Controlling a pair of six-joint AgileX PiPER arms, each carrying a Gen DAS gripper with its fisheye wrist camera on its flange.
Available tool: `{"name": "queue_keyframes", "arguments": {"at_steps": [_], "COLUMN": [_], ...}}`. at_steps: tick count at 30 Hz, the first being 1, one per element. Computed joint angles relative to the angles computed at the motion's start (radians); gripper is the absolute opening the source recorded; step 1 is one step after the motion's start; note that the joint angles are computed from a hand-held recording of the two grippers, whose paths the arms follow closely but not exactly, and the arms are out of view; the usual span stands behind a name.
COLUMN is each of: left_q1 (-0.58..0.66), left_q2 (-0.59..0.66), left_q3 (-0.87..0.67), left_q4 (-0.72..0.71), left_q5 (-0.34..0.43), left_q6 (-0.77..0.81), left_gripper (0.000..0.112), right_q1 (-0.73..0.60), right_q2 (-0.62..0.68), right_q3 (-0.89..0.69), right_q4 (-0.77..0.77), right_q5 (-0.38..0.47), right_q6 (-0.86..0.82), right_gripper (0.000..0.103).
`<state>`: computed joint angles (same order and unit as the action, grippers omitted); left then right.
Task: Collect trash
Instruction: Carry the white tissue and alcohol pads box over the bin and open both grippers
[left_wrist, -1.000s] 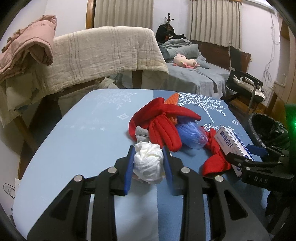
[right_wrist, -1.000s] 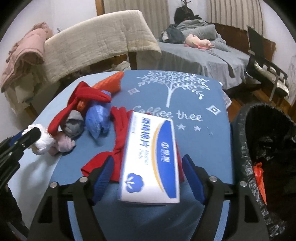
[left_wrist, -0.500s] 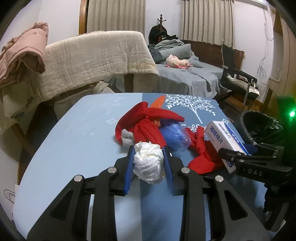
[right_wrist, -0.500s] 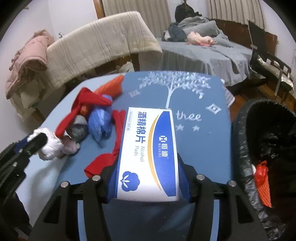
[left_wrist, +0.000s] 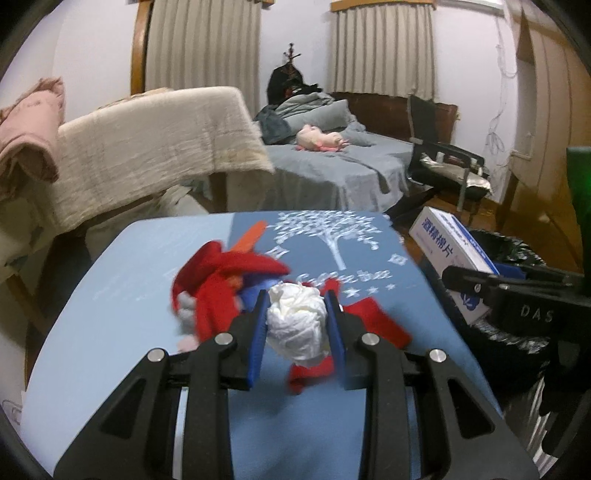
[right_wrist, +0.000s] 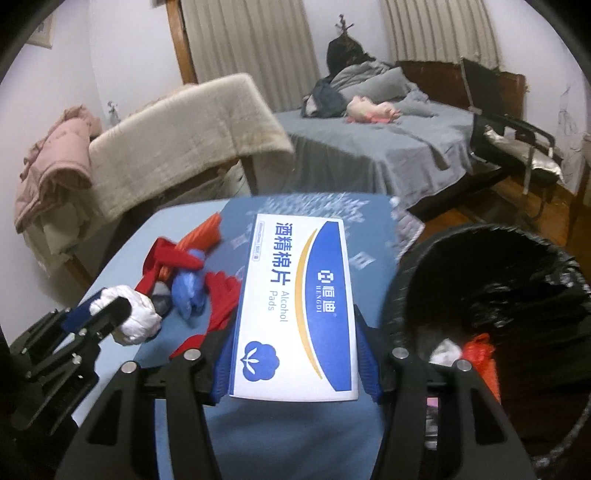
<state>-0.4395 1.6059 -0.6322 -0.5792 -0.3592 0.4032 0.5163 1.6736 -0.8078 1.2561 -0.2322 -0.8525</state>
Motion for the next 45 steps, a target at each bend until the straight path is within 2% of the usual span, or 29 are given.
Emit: {"name": "queue_keyframes", "arguments": {"at_steps": [7,13,23,30,34,36,38,41,45], "left_q1": [-0.103,-0.188,-0.307,-0.352,-0.355,-0.360,-0.357,-0.350,-0.339], "left_q2": [0.034,0.087,0.252,0.380,0.448,0.476,0.482,0.469,0.433], "left_q3": [-0.084,-0.190,-0.421,-0.602,-0.697,-0.736,-0.746,-0.723,-0.677], "left_q4": [-0.066,-0.104,-0.179,-0.284,-0.306,-0.421,-0.432,-0.309,-0.415], "left_q5": [0.014,0.053,0.115,0.187,0.242,0.253,0.262,0.251,0.204], "left_q6": [0.052,0.090,0.193,0.317,0.338,0.456,0.465,0.340,0.446], "left_gripper": [0.029,0.029,0.029,0.030,0.040,0.043,0.048,0.059,0.077], "right_q1": [-0.080,-0.219,-0.470,-0.631,-0.689,-0.708,-0.723,-0.745,-0.759], "right_q2": [-0.128,-0.216,-0.272,-0.249,-0.234,-0.235,-0.239,-0.245,-0.255], "right_q3": [0.102,0.192,0.282,0.304,0.307,0.311,0.317,0.324,0.333], "right_q4": [-0.016,-0.141,-0.566,-1.029,-1.104,-1.128,-1.110,-1.130,-1.157], "right_q5": [-0.030,-0.004,0.048,0.055,0.041,0.035,0.029,0.017,0.001], "right_q6": [-0.006,0.097,0.440,0.837,0.890,0.905,0.884,0.905,0.950], "right_gripper": [0.055,0.055,0.055,0.055,0.055,0.058,0.066,0.075,0.090]}}
